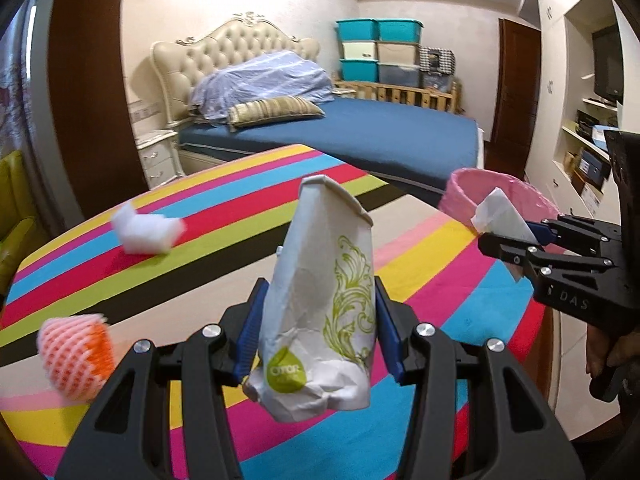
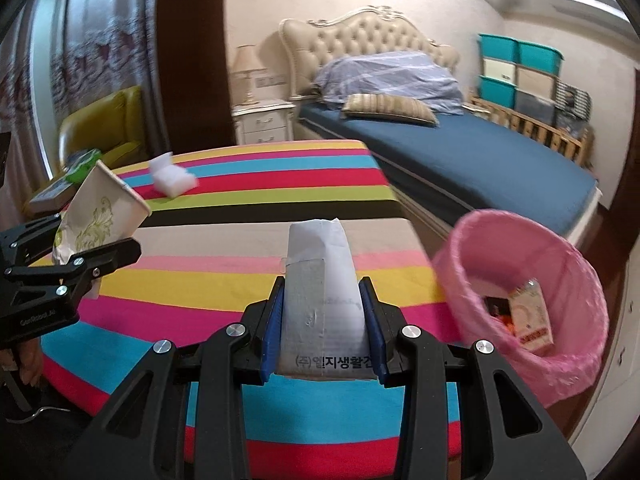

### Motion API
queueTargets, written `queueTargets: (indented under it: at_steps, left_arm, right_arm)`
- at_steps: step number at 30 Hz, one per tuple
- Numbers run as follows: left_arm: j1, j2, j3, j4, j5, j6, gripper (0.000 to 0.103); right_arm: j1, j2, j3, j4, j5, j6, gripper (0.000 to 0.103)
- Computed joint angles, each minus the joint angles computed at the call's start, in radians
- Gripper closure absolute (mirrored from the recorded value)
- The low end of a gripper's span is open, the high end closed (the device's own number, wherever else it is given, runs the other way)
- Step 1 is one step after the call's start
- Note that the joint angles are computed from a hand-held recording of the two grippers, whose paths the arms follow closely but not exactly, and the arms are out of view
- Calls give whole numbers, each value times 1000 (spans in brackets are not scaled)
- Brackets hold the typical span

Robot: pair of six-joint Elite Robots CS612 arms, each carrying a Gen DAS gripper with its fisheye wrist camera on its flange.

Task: Collect trash
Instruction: 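Carry the paper cup and foam sleeve to the pink wastebasket and open both grippers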

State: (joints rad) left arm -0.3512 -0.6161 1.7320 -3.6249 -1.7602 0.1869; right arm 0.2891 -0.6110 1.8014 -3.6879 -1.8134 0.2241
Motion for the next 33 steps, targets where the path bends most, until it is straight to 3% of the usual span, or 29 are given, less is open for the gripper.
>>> queueTargets:
  at_steps: [6, 17, 25, 31, 33]
  left_arm:
    - [-42, 10, -36, 65, -9, 34, 54]
    - [-135, 47, -171, 225, -98, 25, 54]
    - [-194, 95, -280, 287, -133, 45, 54]
    - [-218, 132, -364, 347, -178, 19, 53]
    - [-216, 148, -399, 380, -223, 6, 42]
  right_arm:
    - [-39, -5, 44, -35, -33, 52, 67]
    - [-123, -15, 103, -67, -133, 95, 67]
    - [-182, 1, 116, -85, -133, 107, 66]
    - [-209, 21, 107, -109, -122, 93, 63]
    - [-211, 26, 106, -118, -117, 88, 56]
